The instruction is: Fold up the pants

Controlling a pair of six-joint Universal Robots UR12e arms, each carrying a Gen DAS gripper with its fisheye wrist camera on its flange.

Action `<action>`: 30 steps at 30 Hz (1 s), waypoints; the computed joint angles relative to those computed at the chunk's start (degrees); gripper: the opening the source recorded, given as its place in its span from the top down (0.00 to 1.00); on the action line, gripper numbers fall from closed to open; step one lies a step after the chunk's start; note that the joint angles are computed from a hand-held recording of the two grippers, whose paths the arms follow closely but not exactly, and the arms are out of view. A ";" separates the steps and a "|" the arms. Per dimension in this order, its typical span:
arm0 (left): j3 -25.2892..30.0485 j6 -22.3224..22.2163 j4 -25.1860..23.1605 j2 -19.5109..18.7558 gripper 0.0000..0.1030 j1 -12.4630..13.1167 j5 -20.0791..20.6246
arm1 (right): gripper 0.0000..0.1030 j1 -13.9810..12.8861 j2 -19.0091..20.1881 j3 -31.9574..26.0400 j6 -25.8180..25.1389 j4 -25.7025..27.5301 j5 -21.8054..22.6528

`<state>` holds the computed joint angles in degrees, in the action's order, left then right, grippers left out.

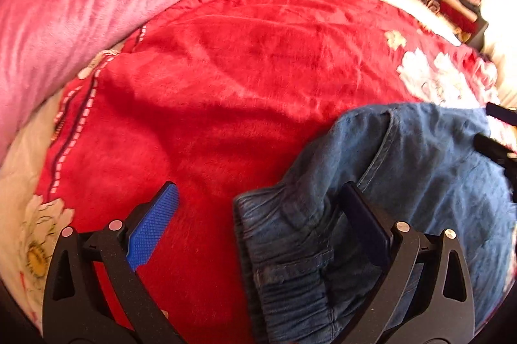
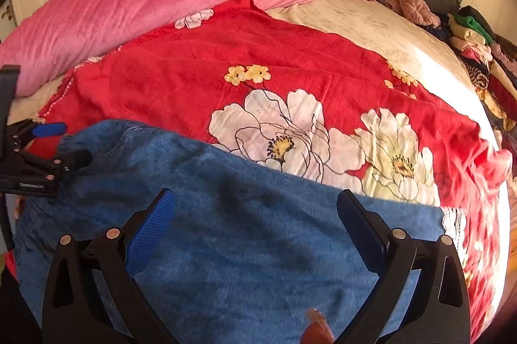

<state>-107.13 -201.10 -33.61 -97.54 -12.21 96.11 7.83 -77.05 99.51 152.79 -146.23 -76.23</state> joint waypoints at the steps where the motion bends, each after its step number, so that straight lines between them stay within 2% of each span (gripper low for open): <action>1: -0.42 0.49 1.21 0.12 0.28 0.30 -0.97 | 0.04 0.45 0.58 -0.58 -0.57 0.10 -0.58; 3: -0.77 1.84 2.58 0.12 0.50 0.48 -1.79 | 0.04 0.96 1.22 -1.22 -1.35 0.37 -0.89; 4: -1.39 2.61 4.13 0.34 0.55 0.72 -3.19 | 0.04 1.32 1.63 -1.62 -1.85 0.45 -1.23; 5: -1.56 2.90 4.63 0.42 0.67 0.74 -3.82 | 0.04 1.59 2.00 -2.02 -2.29 0.69 -1.53; 13: -3.05 5.54 9.33 2.65 0.71 -0.83 -0.53 | 0.04 3.27 3.92 -3.56 -9.21 0.91 -2.66; 16: -3.31 6.17 10.07 3.22 0.71 -1.26 -0.16 | 0.06 4.07 4.02 -3.06 -10.68 -0.28 -4.54; 17: -3.33 6.43 10.19 3.34 0.72 -1.39 -0.19 | 0.17 4.07 3.96 -3.05 -10.50 0.39 -3.82; 18: -3.47 6.68 10.23 3.54 0.72 -1.48 -0.21 | 0.38 3.79 3.87 -3.26 -10.51 2.08 -1.96; 19: -3.52 6.83 10.23 3.64 0.72 -1.57 -0.18 | 0.47 3.44 3.64 -3.29 -10.70 3.78 0.43; 21: -3.69 7.05 10.46 3.75 0.72 -1.68 -0.18 | 0.71 3.20 2.91 -2.18 -10.98 2.72 2.29; 23: -4.02 7.31 10.74 4.04 0.72 -1.79 0.09 | 0.84 2.69 2.11 -1.43 -10.42 2.72 4.39; 27: -5.18 7.11 11.74 5.32 0.72 -1.63 -0.76 | 0.93 0.23 -0.90 1.26 -7.21 1.36 11.30; 30: -6.00 7.50 12.60 6.46 0.72 -1.92 -1.09 | 0.94 -1.68 -4.26 4.24 -6.23 0.40 15.81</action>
<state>-113.13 -193.60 -21.01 -91.09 -14.13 95.02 6.15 -81.31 103.75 146.56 -145.82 -60.42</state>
